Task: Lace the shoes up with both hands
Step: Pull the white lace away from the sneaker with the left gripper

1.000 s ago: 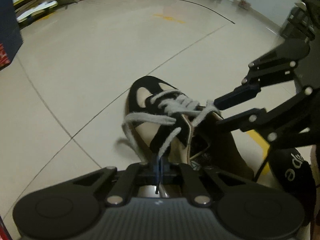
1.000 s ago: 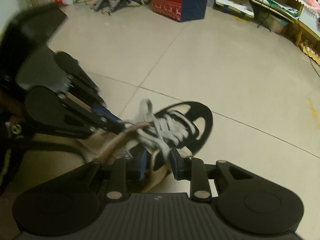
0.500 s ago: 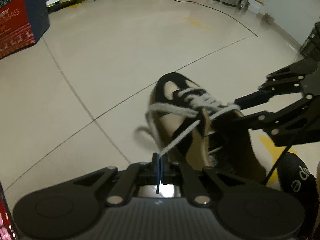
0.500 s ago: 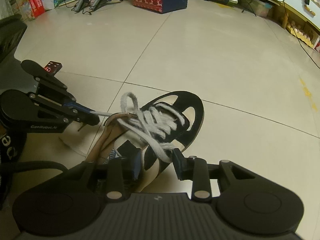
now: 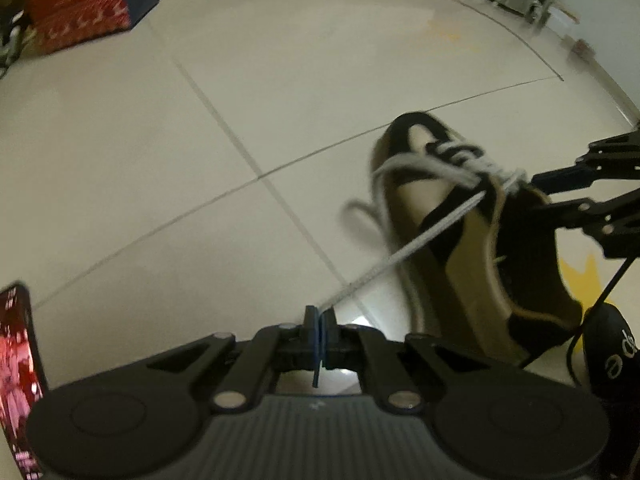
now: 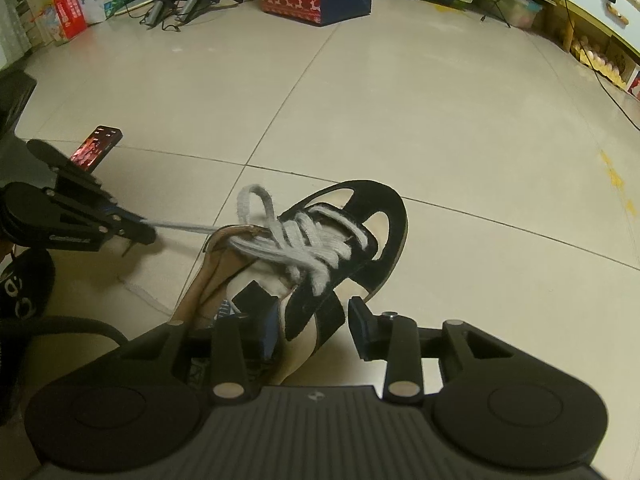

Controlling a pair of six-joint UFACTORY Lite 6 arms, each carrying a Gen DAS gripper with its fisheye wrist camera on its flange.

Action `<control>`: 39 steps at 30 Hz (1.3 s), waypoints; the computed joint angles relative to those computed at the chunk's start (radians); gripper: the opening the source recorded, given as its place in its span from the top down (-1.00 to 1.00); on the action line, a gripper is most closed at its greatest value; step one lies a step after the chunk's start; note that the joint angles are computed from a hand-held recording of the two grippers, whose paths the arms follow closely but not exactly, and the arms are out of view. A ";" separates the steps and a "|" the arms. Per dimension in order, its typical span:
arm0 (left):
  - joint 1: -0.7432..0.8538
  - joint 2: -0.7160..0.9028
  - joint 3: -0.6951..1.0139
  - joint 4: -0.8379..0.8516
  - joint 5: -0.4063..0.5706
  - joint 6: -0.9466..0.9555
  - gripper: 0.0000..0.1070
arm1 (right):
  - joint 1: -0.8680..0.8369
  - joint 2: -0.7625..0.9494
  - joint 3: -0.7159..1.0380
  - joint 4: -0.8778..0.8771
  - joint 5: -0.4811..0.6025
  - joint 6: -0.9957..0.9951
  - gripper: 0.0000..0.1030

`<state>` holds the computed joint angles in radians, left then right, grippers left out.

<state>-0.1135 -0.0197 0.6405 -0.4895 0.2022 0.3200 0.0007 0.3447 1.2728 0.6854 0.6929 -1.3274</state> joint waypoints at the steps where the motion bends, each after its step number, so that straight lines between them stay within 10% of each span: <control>1: 0.009 -0.006 -0.010 -0.008 0.003 0.008 0.97 | 0.000 -0.001 0.000 0.000 0.001 0.002 0.25; 8: -0.021 -0.056 -0.064 0.030 0.010 -0.044 0.96 | -0.006 -0.007 -0.009 0.010 -0.004 0.000 0.24; 19: 0.052 -0.010 -0.057 -0.456 0.195 0.415 0.92 | -0.022 0.009 0.059 0.030 0.085 0.012 0.24; 27: 0.141 -0.019 -0.064 -0.556 0.297 0.449 0.12 | 0.045 0.051 0.149 0.076 0.152 -0.022 0.24; 39: 0.308 0.031 -0.057 -0.720 0.384 0.449 -0.52 | 0.143 0.147 0.211 0.028 0.093 0.005 0.28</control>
<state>0.1949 0.0111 0.5834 -1.2096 0.5859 0.7689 0.1435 0.4922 1.4842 0.7132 0.7857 -1.3221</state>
